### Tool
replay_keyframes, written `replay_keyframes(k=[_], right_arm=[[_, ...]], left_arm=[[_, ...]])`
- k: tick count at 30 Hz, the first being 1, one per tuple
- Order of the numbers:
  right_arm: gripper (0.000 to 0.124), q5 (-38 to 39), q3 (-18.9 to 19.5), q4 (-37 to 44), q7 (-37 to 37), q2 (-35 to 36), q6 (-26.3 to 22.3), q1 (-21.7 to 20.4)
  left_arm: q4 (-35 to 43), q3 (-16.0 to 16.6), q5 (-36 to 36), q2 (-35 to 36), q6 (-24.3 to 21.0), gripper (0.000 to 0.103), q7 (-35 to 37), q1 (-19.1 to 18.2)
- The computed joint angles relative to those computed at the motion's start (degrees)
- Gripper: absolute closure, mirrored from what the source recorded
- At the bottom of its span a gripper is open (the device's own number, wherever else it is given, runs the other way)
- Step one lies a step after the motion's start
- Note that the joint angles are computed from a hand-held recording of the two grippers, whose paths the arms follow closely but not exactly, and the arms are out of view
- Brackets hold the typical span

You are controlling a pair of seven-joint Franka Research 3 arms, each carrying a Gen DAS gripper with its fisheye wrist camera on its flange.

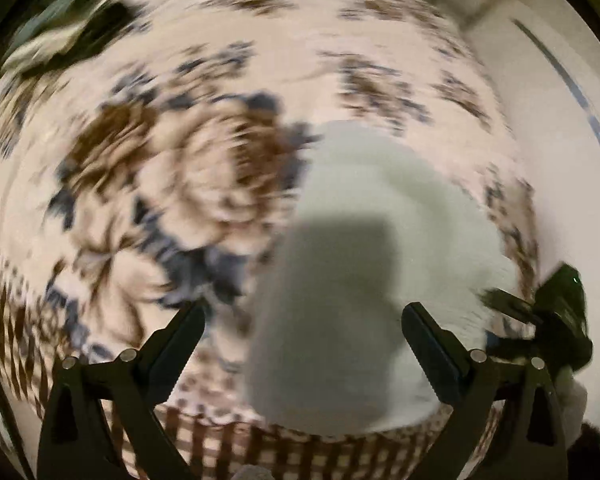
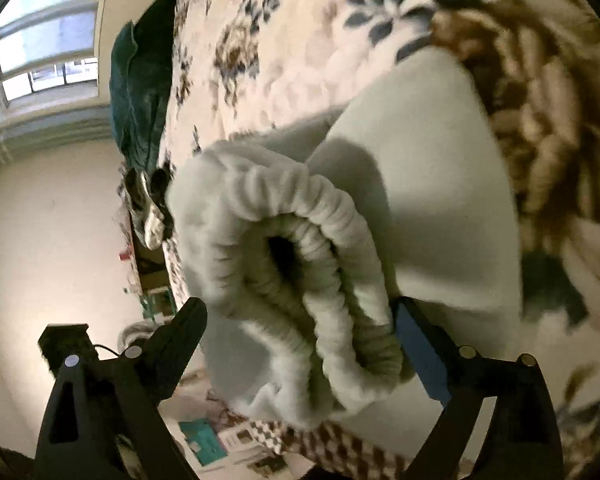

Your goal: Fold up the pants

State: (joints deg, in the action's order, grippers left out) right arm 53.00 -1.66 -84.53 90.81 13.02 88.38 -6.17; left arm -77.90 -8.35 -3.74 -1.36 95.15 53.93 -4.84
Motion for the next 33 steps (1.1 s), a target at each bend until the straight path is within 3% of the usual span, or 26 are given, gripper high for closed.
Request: replay_keyframes(k=[2, 5, 11, 12, 13, 14, 16, 20, 26, 29, 33], right_arm=[[0.027, -0.2, 0.3, 0.9, -1.0, 0.7, 0.0, 0.2], [0.029, -7.7, 0.5, 3.2, -2.6, 1.5, 0.6, 2.1], [0.029, -8.1, 1.2, 2.4, -2.7, 1.2, 3.2, 3.5], [0.035, -8.3, 1.4, 2.5, -3.3, 0.9, 4.3, 4.0], [0.071, -10.4, 1.4, 3.1, -4.0, 0.5, 4.7, 4.5], [0.078, -12.8, 1.5, 4.5, -4.7, 0.5, 4.8, 5.3], [0.081, -14.7, 1.1, 5.0, -4.2, -1.1, 6.5, 5.8], [0.083, -15.9, -1.2, 7.3, -2.1, -4.4, 7.7, 3.8], [0.084, -22.5, -4.9, 12.0, -2.2, -2.1, 1.7, -2.0], [0.083, -21.6, -5.3, 9.5, -1.7, 1.0, -1.2, -4.7], [0.072, -20.9, -4.9, 3.0, -0.8, 2.5, 2.8, -5.4]], left_arm=[[-1.9, 0.5, 0.4, -1.1, -0.3, 0.003, -0.9, 0.5], [-3.8, 0.9, 0.6, -2.3, 0.0, 0.003, -2.3, 1.0], [-2.2, 0.6, 1.3, -1.4, -1.3, 0.003, -1.2, 0.9], [-1.2, 0.4, 1.6, -0.8, -1.6, 0.003, -0.8, 0.7], [-0.1, 0.3, 2.0, -0.3, -1.7, 0.003, -0.5, 0.6], [0.9, 0.3, 2.1, 0.2, -1.7, 0.003, -0.1, 0.6], [4.1, 0.1, 2.4, 1.8, -1.6, 0.003, 0.5, 0.4], [11.0, -0.6, 1.1, 6.2, -1.3, 0.003, 1.7, 0.0], [17.3, -2.4, -3.3, 14.2, 0.0, 0.003, 2.5, -1.0], [18.3, -3.9, -5.7, 17.9, -1.9, 0.002, 4.0, -2.0], [11.8, -4.1, -8.8, 16.4, 0.6, 0.000, 4.3, -1.8]])
